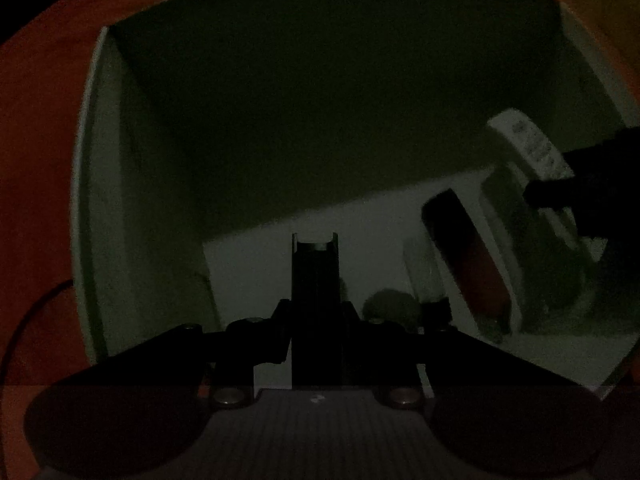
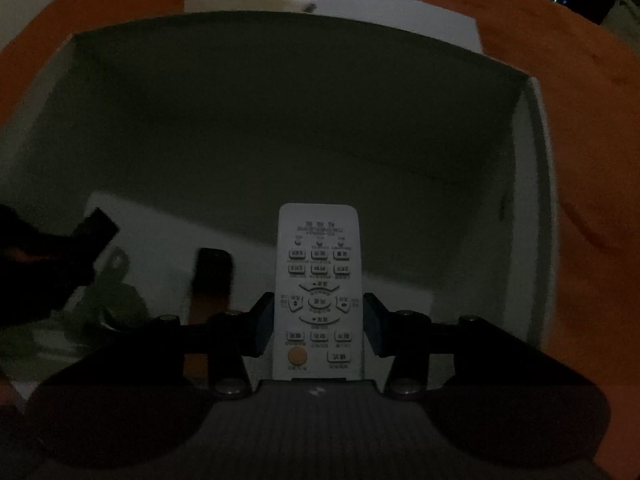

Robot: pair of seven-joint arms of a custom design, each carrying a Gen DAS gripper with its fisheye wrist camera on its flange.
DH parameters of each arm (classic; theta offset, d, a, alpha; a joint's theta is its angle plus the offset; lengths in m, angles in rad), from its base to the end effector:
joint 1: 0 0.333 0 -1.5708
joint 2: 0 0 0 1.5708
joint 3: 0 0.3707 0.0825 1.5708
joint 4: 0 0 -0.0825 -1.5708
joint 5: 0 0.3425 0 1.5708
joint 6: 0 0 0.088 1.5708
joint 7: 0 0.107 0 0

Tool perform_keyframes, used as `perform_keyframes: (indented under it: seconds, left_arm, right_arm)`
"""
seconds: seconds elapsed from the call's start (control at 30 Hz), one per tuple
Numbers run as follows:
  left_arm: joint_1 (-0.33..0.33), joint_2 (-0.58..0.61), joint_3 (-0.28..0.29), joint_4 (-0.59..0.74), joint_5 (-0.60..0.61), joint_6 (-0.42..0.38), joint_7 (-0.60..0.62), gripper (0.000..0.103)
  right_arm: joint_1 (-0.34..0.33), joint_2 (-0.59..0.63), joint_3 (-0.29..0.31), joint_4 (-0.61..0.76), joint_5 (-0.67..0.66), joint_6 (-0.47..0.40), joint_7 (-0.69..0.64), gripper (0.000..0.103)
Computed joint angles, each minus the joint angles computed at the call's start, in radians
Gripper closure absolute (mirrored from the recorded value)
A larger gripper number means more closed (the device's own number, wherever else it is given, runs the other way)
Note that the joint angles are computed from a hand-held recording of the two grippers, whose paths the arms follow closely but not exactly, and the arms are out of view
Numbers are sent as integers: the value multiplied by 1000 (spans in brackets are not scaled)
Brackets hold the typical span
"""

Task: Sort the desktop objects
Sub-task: 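Lower the remote control into the white box with the right tool, then open the right tool to release the remote, then move back to the sheet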

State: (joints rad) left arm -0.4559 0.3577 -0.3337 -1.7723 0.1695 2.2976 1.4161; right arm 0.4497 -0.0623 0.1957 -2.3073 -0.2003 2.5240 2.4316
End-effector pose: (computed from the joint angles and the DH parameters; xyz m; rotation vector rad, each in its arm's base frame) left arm 0.4749 -0.4350 0.4595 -1.2787 2.7674 -0.2656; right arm 0.3913 0.2990 0.4794 -1.9551 2.0901 -0.2289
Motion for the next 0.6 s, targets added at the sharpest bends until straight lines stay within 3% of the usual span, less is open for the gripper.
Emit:
perform_keyframes:
  seconds: [0.13,0.23,0.4,0.6]
  left_arm:
    - [-5,27,1,39,-4,-55,5,82]
    - [-12,46,2,68,3,-85,12,82]
    - [-16,74,5,117,-7,-150,16,80]
    - [-14,77,6,125,-10,-155,20,78]
  right_arm:
    - [17,41,5,44,21,-51,2,54]
    - [23,28,-6,1,60,-19,-1,54]
    - [18,37,-22,-4,233,-8,-39,52]
    - [18,43,-21,-4,256,-42,-39,52]
